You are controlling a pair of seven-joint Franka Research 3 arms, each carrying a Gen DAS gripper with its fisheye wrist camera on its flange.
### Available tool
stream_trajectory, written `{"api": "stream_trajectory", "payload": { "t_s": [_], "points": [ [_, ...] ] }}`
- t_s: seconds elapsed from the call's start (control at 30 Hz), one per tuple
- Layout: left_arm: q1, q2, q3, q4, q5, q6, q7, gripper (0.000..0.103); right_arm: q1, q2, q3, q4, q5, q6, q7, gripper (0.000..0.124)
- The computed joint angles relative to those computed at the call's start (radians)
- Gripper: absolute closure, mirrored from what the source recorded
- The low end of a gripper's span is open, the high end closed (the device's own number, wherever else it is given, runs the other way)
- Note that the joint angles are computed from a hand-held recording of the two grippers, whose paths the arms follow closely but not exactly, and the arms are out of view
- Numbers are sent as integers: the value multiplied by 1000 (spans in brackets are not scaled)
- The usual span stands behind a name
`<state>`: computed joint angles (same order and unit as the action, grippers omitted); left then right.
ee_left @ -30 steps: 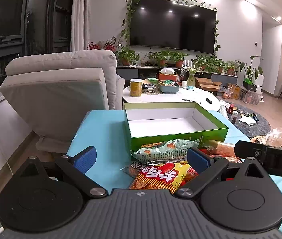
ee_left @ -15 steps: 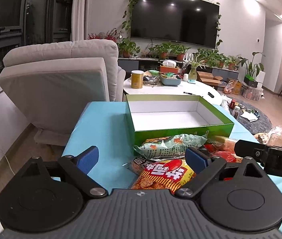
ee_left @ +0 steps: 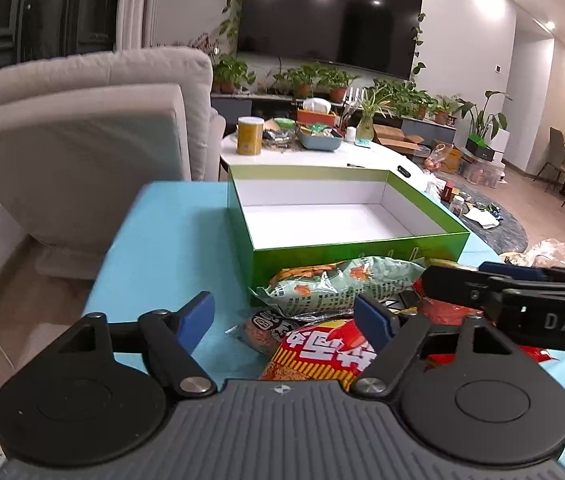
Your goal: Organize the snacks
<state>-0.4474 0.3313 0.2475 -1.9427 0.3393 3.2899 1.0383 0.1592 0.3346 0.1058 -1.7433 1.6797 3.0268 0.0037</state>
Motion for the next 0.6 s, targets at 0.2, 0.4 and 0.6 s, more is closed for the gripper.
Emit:
{"api": "stream_trajectory", "payload": {
  "t_s": [0.2, 0.4, 0.6],
  "points": [
    [177, 58, -178, 71, 5, -4, 41, 36, -12, 81, 23, 70, -167, 9, 162, 39],
    [356, 108, -377, 128, 7, -55, 98, 40, -34, 122, 32, 94, -382, -32, 387, 40],
    [556, 168, -618, 164, -33, -83, 217, 54, -101, 140, 95, 103, -449, -71, 438, 40]
  ]
}}
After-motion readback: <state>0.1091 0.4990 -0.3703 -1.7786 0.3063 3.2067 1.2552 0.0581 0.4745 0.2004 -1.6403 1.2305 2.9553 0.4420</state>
